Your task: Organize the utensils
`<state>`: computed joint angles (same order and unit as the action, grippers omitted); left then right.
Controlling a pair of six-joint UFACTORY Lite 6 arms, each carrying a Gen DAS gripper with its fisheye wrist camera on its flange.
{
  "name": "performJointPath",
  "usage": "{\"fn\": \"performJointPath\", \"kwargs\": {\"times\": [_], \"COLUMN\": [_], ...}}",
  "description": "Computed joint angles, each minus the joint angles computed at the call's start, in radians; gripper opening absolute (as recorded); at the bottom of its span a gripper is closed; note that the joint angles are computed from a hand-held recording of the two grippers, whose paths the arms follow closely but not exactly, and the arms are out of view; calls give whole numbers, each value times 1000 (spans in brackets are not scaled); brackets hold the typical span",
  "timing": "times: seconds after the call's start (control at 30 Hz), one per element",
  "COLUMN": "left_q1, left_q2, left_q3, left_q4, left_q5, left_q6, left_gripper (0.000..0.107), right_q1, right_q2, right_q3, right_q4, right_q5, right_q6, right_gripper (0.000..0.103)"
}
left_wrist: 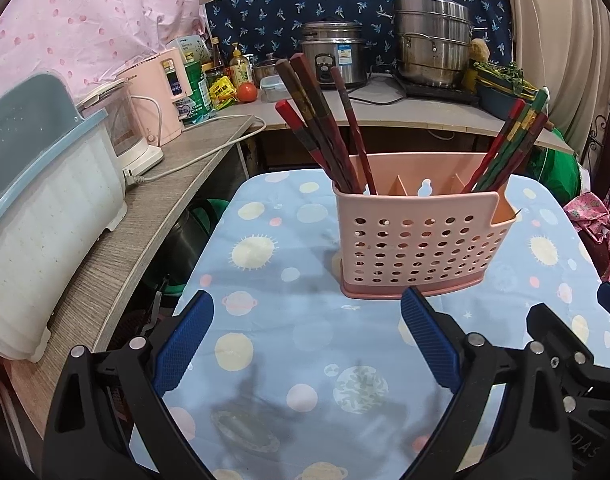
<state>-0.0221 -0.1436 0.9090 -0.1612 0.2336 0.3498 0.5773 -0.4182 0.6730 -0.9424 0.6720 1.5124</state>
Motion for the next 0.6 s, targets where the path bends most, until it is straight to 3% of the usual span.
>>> {"fn": "performJointPath", "kwargs": {"times": [0.6], "left_q1": [5], "left_q2": [13], "left_q3": [15], "left_q4": [25], "left_q5": [8], "left_q6": [-16], "left_gripper": [89], "right_q1": [-15], "right_q2": [18], "right_q3": [7], "right_q4": [-3], "right_q5": [-26], "right_q6": [6], "right_gripper": [97]}}
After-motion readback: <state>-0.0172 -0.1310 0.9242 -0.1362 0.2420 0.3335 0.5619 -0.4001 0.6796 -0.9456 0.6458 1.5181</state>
